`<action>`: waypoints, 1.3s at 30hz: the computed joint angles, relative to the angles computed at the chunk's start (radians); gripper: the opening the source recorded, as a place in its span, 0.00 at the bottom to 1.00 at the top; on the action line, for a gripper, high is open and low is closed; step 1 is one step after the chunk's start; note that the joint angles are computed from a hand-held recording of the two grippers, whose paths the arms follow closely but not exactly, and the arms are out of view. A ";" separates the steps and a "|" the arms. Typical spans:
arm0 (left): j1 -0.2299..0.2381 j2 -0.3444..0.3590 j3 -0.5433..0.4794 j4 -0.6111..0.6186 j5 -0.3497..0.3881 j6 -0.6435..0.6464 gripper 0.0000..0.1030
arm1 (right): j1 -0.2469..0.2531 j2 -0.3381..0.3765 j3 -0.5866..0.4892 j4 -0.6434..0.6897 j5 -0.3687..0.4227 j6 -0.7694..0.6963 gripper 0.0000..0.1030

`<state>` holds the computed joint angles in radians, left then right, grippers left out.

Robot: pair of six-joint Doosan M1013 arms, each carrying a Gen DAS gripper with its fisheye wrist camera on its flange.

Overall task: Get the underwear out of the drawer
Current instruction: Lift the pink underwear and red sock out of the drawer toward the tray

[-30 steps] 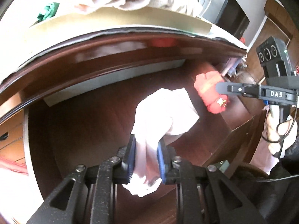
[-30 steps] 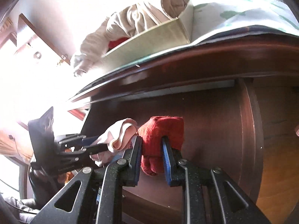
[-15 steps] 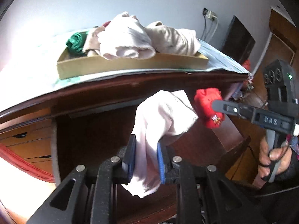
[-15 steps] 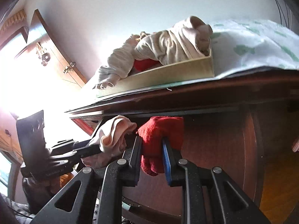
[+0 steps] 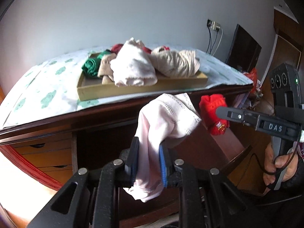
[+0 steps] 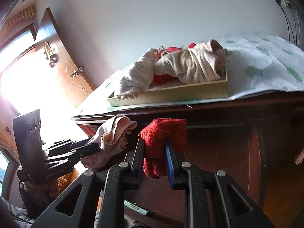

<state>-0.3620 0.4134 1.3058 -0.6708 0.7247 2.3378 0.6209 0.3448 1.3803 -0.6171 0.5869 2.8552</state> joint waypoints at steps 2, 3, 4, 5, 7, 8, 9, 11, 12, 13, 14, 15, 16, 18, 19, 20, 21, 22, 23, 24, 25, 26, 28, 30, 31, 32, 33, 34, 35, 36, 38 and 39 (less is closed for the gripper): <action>0.001 -0.010 0.011 -0.015 -0.013 0.010 0.17 | 0.006 -0.001 -0.007 -0.017 0.005 0.001 0.22; 0.000 -0.014 0.015 -0.017 -0.017 0.012 0.17 | 0.009 -0.001 -0.010 -0.022 0.007 0.000 0.22; 0.000 -0.018 0.019 -0.021 -0.022 0.016 0.17 | 0.011 -0.002 -0.012 -0.026 0.009 0.000 0.22; 0.001 -0.022 0.023 -0.025 -0.025 0.023 0.17 | 0.016 -0.003 -0.014 -0.039 0.014 0.005 0.22; 0.000 -0.028 0.031 -0.037 -0.031 0.033 0.17 | 0.021 -0.006 -0.015 -0.054 0.016 0.011 0.22; 0.001 -0.031 0.034 -0.046 -0.033 0.038 0.17 | 0.024 -0.007 -0.016 -0.065 0.018 0.016 0.22; 0.001 -0.032 0.035 -0.051 -0.033 0.040 0.17 | 0.027 -0.008 -0.018 -0.073 0.020 0.019 0.22; 0.001 -0.035 0.039 -0.068 -0.031 0.045 0.17 | 0.031 -0.008 -0.022 -0.086 0.025 0.023 0.22; 0.003 -0.037 0.041 -0.080 -0.029 0.053 0.17 | 0.034 -0.009 -0.023 -0.095 0.027 0.027 0.22; 0.004 -0.039 0.043 -0.085 -0.030 0.057 0.17 | 0.035 -0.010 -0.022 -0.100 0.026 0.031 0.22; 0.004 -0.041 0.045 -0.089 -0.032 0.061 0.17 | 0.037 -0.011 -0.023 -0.106 0.025 0.036 0.22; 0.004 -0.043 0.047 -0.091 -0.035 0.063 0.17 | 0.038 -0.012 -0.023 -0.109 0.023 0.036 0.22; 0.004 -0.044 0.047 -0.091 -0.037 0.063 0.17 | 0.039 -0.013 -0.023 -0.113 0.022 0.037 0.22; 0.005 -0.046 0.049 -0.092 -0.039 0.063 0.17 | 0.041 -0.014 -0.025 -0.121 0.021 0.040 0.22; 0.004 -0.046 0.050 -0.090 -0.039 0.064 0.17 | 0.042 -0.015 -0.025 -0.123 0.019 0.040 0.22; 0.004 -0.047 0.051 -0.090 -0.038 0.066 0.17 | 0.043 -0.016 -0.025 -0.127 0.017 0.041 0.22; 0.004 -0.048 0.052 -0.088 -0.039 0.067 0.17 | 0.044 -0.016 -0.026 -0.130 0.018 0.040 0.22; 0.004 -0.049 0.055 -0.086 -0.040 0.068 0.17 | 0.044 -0.015 -0.027 -0.132 0.021 0.038 0.22; 0.004 -0.049 0.056 -0.082 -0.041 0.066 0.17 | 0.046 -0.013 -0.030 -0.133 0.028 0.034 0.22; 0.004 -0.050 0.058 -0.079 -0.043 0.063 0.17 | 0.047 -0.012 -0.031 -0.134 0.032 0.033 0.22; 0.005 -0.051 0.059 -0.078 -0.044 0.060 0.17 | 0.048 -0.012 -0.031 -0.134 0.036 0.032 0.22; 0.008 -0.052 0.059 -0.080 -0.044 0.060 0.17 | 0.047 -0.012 -0.029 -0.131 0.035 0.033 0.22; 0.011 -0.055 0.061 -0.086 -0.054 0.059 0.17 | 0.046 -0.013 -0.027 -0.121 0.029 0.030 0.22; 0.015 -0.059 0.064 -0.100 -0.063 0.068 0.17 | 0.047 -0.014 -0.029 -0.126 0.028 0.033 0.22; 0.017 -0.061 0.066 -0.107 -0.067 0.072 0.17 | 0.048 -0.015 -0.030 -0.135 0.027 0.036 0.22; 0.019 -0.064 0.068 -0.112 -0.071 0.078 0.17 | 0.050 -0.016 -0.032 -0.142 0.027 0.037 0.22; 0.021 -0.066 0.069 -0.120 -0.075 0.083 0.17 | 0.051 -0.016 -0.033 -0.148 0.027 0.039 0.22; 0.024 -0.068 0.071 -0.131 -0.077 0.091 0.17 | 0.052 -0.017 -0.035 -0.153 0.026 0.039 0.22; 0.026 -0.070 0.073 -0.143 -0.080 0.099 0.17 | 0.053 -0.018 -0.039 -0.158 0.023 0.037 0.22; 0.029 -0.072 0.075 -0.148 -0.083 0.103 0.17 | 0.054 -0.018 -0.042 -0.163 0.021 0.036 0.22; 0.031 -0.077 0.078 -0.155 -0.094 0.108 0.17 | 0.057 -0.016 -0.051 -0.177 0.024 0.029 0.22; 0.033 -0.078 0.080 -0.159 -0.097 0.112 0.17 | 0.058 -0.015 -0.056 -0.185 0.027 0.027 0.22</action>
<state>-0.3285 0.3351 1.3859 -0.8301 0.6276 2.4497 0.6793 0.3294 1.3248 -0.8019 0.6137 2.8819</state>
